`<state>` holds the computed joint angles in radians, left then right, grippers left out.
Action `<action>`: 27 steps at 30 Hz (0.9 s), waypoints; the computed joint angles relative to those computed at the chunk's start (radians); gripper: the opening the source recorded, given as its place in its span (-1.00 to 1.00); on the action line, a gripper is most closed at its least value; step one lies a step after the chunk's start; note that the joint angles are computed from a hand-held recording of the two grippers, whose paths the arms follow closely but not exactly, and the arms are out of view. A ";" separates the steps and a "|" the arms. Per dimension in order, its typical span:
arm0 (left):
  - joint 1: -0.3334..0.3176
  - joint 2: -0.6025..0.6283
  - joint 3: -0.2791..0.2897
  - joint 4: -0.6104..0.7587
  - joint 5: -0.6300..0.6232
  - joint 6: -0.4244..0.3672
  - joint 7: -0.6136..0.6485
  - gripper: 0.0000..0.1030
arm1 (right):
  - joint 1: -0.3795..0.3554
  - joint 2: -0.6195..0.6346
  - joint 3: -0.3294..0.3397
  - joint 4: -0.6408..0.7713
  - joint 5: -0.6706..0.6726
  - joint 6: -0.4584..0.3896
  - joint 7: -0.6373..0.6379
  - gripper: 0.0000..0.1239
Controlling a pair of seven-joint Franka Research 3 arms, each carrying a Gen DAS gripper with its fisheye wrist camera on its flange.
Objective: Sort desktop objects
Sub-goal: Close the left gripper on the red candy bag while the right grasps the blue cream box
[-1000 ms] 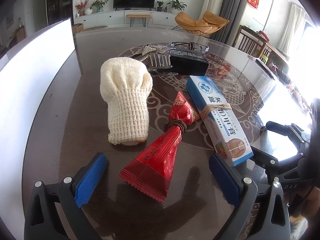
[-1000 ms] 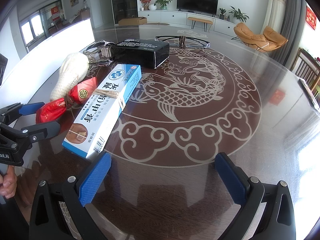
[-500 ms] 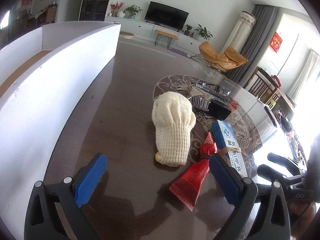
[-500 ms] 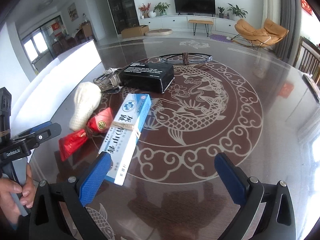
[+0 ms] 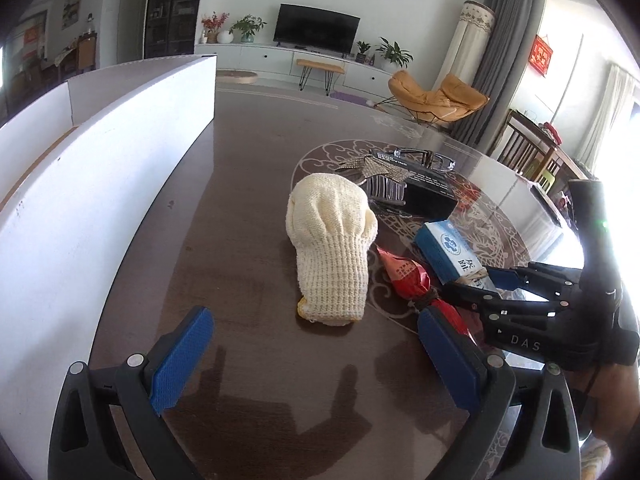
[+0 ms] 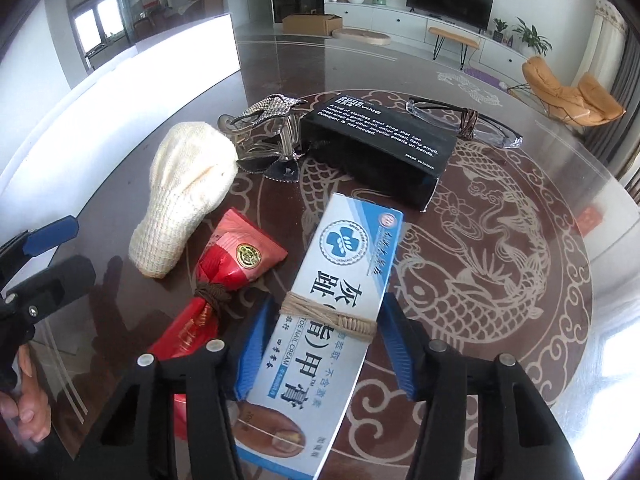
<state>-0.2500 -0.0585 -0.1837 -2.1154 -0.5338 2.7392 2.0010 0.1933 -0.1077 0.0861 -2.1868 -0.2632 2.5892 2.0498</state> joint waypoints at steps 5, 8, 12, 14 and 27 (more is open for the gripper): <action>-0.020 0.001 -0.017 -0.004 0.065 -0.024 0.040 1.00 | -0.038 -0.130 0.002 -0.150 -0.024 0.036 0.052 -0.27; -0.035 0.005 -0.017 0.022 -0.020 -0.092 0.108 1.00 | -0.153 -0.256 0.086 -0.268 0.010 0.045 0.049 -0.27; -0.041 0.055 -0.044 0.100 -0.011 -0.142 0.002 1.00 | -0.147 -0.382 0.066 -0.385 0.019 0.052 0.060 -0.27; -0.049 0.086 -0.062 0.129 0.124 -0.112 -0.143 1.00 | -0.144 -0.415 0.064 -0.416 0.016 0.058 0.063 -0.27; -0.047 0.047 -0.098 0.065 0.340 -0.098 -0.250 -0.68 | -0.158 -0.433 0.080 -0.422 0.087 0.042 -0.057 -0.09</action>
<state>-0.2968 -0.0120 -0.2814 -2.0508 -0.1939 2.6412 1.7512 0.0350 -0.5408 0.1663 -2.6089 -0.1760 2.6316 1.9926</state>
